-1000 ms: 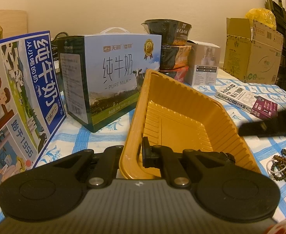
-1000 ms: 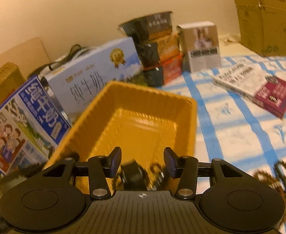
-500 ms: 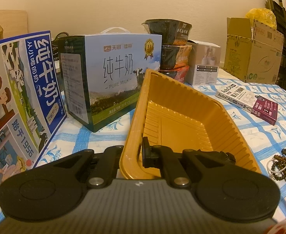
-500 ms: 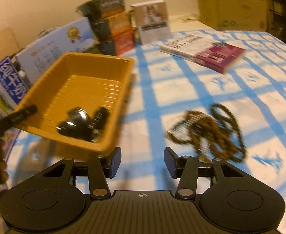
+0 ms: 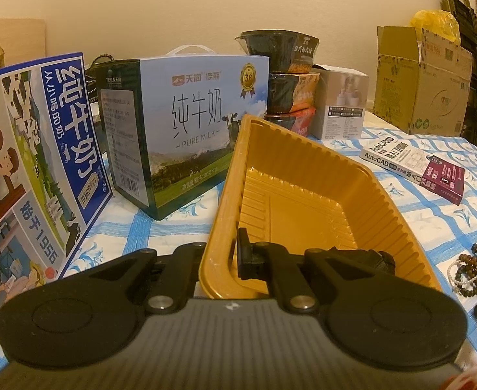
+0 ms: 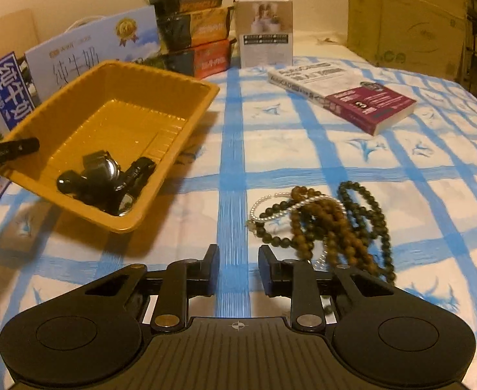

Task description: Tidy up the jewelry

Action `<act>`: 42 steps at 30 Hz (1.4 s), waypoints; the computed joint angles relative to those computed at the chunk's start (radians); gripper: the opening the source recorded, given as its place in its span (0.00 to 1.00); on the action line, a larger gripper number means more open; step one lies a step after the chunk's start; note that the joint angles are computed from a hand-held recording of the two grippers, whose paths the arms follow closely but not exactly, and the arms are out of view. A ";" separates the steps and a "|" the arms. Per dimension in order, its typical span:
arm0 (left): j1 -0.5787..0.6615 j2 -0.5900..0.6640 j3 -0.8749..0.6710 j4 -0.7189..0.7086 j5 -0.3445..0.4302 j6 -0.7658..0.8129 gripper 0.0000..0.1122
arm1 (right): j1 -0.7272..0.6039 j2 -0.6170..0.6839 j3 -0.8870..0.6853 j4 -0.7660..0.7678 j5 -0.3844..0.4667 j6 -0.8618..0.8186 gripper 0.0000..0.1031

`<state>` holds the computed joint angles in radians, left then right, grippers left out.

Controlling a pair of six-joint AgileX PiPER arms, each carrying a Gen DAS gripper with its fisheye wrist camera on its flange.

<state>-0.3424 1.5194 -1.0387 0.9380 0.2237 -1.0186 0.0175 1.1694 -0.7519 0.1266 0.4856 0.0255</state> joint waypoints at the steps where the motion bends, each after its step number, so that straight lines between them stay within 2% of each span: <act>1: 0.000 0.000 0.000 0.000 -0.001 0.001 0.06 | -0.006 0.018 0.000 0.021 -0.016 -0.029 0.26; 6: 0.003 0.003 0.000 0.005 -0.005 -0.001 0.05 | -0.043 0.115 -0.028 0.085 -0.020 -0.116 0.26; 13: 0.002 0.002 0.000 0.007 -0.004 -0.004 0.05 | -0.060 0.195 -0.063 0.118 -0.088 -0.213 0.26; 17: 0.002 0.003 0.000 0.010 -0.004 -0.004 0.05 | -0.033 0.219 -0.077 0.065 -0.110 -0.233 0.25; 19: 0.002 0.003 0.001 0.013 -0.004 -0.009 0.05 | -0.021 0.218 -0.070 0.036 -0.120 -0.235 0.20; 21: 0.001 0.004 0.002 0.023 -0.004 -0.019 0.05 | -0.023 0.218 -0.065 0.078 -0.121 -0.294 0.11; 26: 0.002 0.004 0.002 0.021 -0.006 -0.017 0.06 | 0.005 0.214 -0.065 0.003 -0.120 -0.228 0.08; 30: 0.002 0.003 0.003 0.024 -0.007 -0.018 0.06 | 0.014 0.172 -0.086 0.074 -0.065 -0.267 0.08; 35: 0.003 0.004 0.005 0.029 -0.009 -0.023 0.06 | 0.042 0.119 -0.158 0.256 -0.016 -0.365 0.08; 39: 0.004 0.005 0.003 0.011 -0.010 -0.001 0.06 | 0.071 0.153 -0.254 0.409 0.021 -0.456 0.08; 42: 0.004 0.005 -0.001 -0.009 -0.006 0.021 0.06 | 0.120 0.200 -0.313 0.433 0.033 -0.469 0.08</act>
